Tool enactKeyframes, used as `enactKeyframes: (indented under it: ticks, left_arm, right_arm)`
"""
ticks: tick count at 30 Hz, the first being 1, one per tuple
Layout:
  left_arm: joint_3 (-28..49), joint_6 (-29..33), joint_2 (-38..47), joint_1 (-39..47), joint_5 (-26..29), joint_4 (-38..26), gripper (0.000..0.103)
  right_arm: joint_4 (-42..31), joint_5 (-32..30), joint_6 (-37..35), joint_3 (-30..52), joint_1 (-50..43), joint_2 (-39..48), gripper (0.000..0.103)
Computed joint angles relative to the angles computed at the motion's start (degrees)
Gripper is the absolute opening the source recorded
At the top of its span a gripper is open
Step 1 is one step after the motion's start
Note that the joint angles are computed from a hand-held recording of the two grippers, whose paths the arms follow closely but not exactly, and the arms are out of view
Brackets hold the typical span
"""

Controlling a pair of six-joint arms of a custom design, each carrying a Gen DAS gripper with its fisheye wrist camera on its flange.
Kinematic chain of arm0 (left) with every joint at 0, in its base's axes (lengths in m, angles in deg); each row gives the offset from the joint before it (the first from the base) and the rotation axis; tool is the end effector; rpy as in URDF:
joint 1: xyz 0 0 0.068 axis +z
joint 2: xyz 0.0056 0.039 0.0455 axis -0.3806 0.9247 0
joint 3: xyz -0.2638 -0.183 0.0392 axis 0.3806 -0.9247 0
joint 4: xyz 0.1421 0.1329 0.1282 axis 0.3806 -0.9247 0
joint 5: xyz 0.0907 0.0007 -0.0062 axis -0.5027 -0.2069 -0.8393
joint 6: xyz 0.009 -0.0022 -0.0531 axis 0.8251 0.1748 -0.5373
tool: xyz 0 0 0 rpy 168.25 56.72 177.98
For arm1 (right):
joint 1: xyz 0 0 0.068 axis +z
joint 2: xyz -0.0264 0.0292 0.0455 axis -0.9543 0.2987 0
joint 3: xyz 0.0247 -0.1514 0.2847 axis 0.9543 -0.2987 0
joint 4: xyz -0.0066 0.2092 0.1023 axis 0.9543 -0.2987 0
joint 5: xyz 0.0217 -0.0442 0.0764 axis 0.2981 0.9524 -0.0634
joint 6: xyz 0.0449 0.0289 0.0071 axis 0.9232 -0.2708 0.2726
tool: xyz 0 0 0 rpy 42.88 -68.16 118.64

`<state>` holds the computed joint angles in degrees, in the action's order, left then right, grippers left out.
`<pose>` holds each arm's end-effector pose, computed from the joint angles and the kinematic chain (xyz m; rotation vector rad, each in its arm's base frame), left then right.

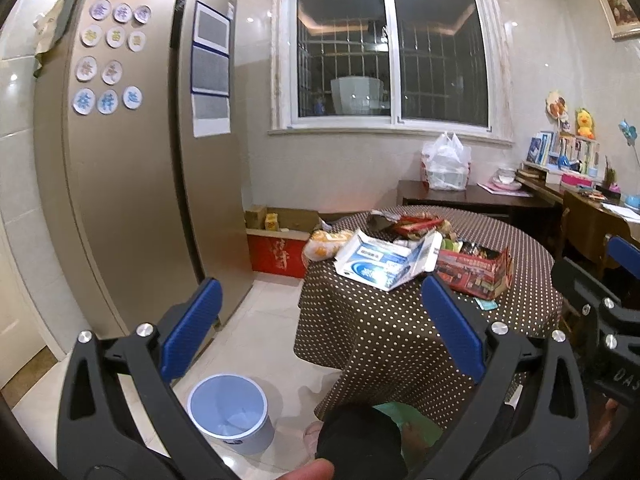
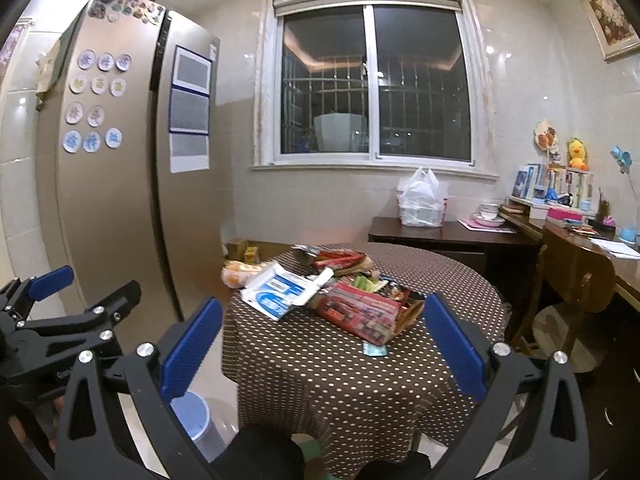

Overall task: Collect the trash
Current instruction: 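Grasp the white-blue box with the left tool while the right tool grasps the red snack box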

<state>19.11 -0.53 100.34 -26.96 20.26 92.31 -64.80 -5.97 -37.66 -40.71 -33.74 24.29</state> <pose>0.3643 -0.0465 0.2156 0.6128 1.8219 -0.3982 0.2167 0.1323 0.2335 0.5483 1.7680 -0.4328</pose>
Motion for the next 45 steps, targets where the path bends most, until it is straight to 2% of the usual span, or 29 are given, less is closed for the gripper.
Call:
enactKeyframes:
  ticks: [3, 8, 11, 16, 19, 24, 28, 32, 33, 36, 38, 41, 43, 45]
  left_arm:
    - [2.9, 1.1, 2.6, -2.4, 0.3, -2.2, 0.098]
    - [8.9, 6.2, 9.1, -8.8, -1.3, -4.8, 0.098]
    - [13.4, 9.5, 12.8, -12.2, -1.0, -8.8, 0.098]
    - [21.8, 10.1, 18.8, -16.6, -4.5, -13.5, 0.097]
    - [26.8, 10.3, 21.9, -18.3, -6.4, -15.5, 0.097]
    - [33.6, 11.0, 26.0, -20.3, -9.1, -18.5, 0.083]
    - [41.5, 12.1, 30.1, -21.5, -11.4, -24.2, 0.057]
    - [48.8, 12.0, 33.1, -21.7, -11.4, -30.8, 0.037]
    - [50.2, 12.0, 33.8, -21.7, -11.2, -32.1, 0.035]
    - [53.8, 11.9, 35.3, -21.5, -10.4, -35.3, 0.021]
    - [53.3, 11.4, 35.3, -21.4, -10.5, -33.9, 0.019]
    - [50.8, 9.4, 34.4, -20.5, -8.9, -30.2, 0.015]
    - [48.9, 7.9, 33.4, -19.5, -6.5, -28.1, 0.013]
    - [46.8, 6.3, 32.1, -18.6, -4.4, -25.9, 0.012]
  right_arm:
    - [2.4, -2.9, -0.8, -1.9, -4.8, 0.1, 0.099]
    - [10.8, -9.4, -5.4, -5.6, -15.8, 1.7, 0.099]
    - [16.2, -14.2, -8.5, -6.7, -22.0, 4.7, 0.099]
    - [23.1, -22.8, -10.5, -7.7, -30.0, 10.0, 0.099]
    - [25.7, -25.8, -11.3, -8.0, -33.1, 12.4, 0.099]
    - [28.3, -31.8, -12.1, -7.4, -38.6, 16.0, 0.099]
    - [28.4, -36.9, -12.1, -5.5, -42.3, 18.3, 0.098]
    - [27.2, -40.7, -12.8, -2.4, -45.3, 20.7, 0.098]
    - [26.7, -41.2, -12.8, -1.5, -45.7, 21.1, 0.096]
    - [21.6, -41.8, -11.9, 2.6, -47.3, 22.9, 0.064]
    - [19.3, -43.0, -11.9, 4.9, -48.5, 24.1, 0.056]
    - [18.5, -47.1, -12.0, 6.9, -50.7, 26.0, 0.029]
    - [20.4, -48.4, -11.9, 6.3, -51.5, 26.4, 0.017]
    - [22.4, -48.4, -12.4, 5.4, -51.6, 26.2, 0.012]
